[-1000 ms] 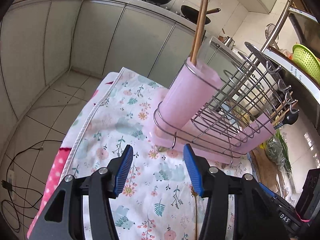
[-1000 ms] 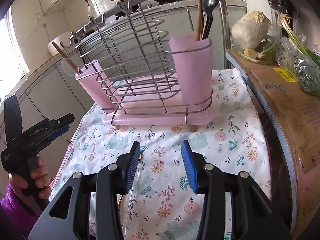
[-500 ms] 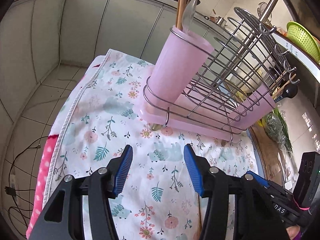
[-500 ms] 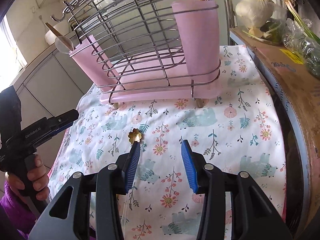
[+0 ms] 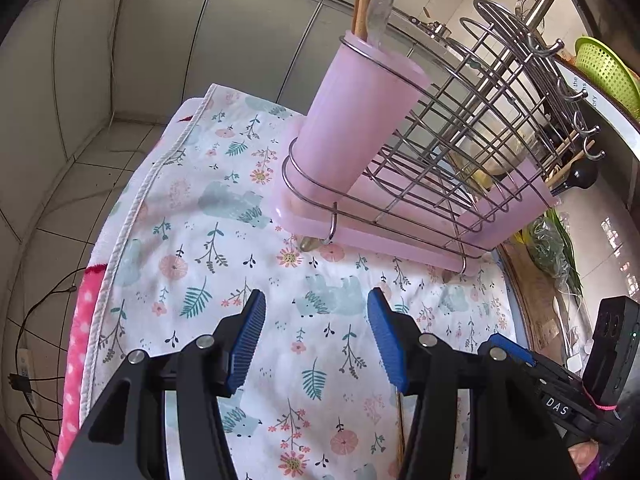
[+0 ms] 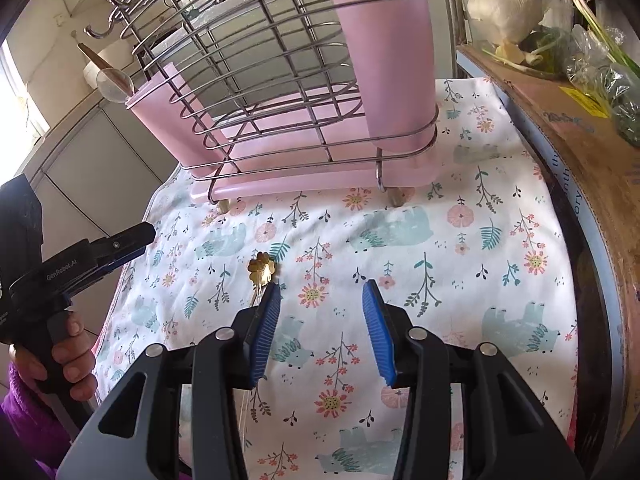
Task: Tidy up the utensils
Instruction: 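Move both open tools back down toward the gold spoon on the cloth, then close the left tool on the gold spoon while the right tool grasps a clear plastic fork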
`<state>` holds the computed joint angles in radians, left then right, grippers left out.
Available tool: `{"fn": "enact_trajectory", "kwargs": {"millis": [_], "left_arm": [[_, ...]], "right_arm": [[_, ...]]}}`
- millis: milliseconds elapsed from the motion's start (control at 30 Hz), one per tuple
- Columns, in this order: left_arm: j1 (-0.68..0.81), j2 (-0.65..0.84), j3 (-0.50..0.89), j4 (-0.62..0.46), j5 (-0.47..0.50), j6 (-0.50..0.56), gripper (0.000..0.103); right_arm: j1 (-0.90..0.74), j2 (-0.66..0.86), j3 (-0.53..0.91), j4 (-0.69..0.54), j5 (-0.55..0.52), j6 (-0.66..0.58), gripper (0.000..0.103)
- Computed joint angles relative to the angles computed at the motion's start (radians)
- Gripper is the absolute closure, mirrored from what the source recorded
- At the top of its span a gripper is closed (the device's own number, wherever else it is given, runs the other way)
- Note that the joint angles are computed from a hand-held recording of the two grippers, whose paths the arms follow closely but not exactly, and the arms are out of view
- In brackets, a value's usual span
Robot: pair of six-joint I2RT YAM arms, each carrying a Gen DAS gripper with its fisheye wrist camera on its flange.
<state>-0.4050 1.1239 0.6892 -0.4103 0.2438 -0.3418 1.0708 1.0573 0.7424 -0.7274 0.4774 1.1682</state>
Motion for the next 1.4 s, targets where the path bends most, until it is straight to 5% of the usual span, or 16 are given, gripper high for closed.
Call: {"fn": "enact_trajectory", "kwargs": {"millis": [367, 833, 1100, 1400], "left_arm": [[-0.103, 0.176, 0.123, -0.128, 0.127, 0.064, 0.055], [-0.440, 0.320, 0.174, -0.175, -0.195, 0.083, 0.090], [-0.365, 0.268, 0.149, -0.209, -0.187, 0.069, 0.100], [-0.224, 0.244, 0.137, -0.274, -0.066, 0.158, 0.099]], "right_arm": [[-0.042, -0.071, -0.061, 0.033, -0.059, 0.013, 0.059], [-0.045, -0.098, -0.084, 0.041, -0.061, 0.003, 0.059], [-0.031, -0.059, -0.071, 0.084, -0.102, -0.021, 0.060], [-0.040, 0.127, -0.018, 0.199, -0.225, -0.070, 0.060]]}}
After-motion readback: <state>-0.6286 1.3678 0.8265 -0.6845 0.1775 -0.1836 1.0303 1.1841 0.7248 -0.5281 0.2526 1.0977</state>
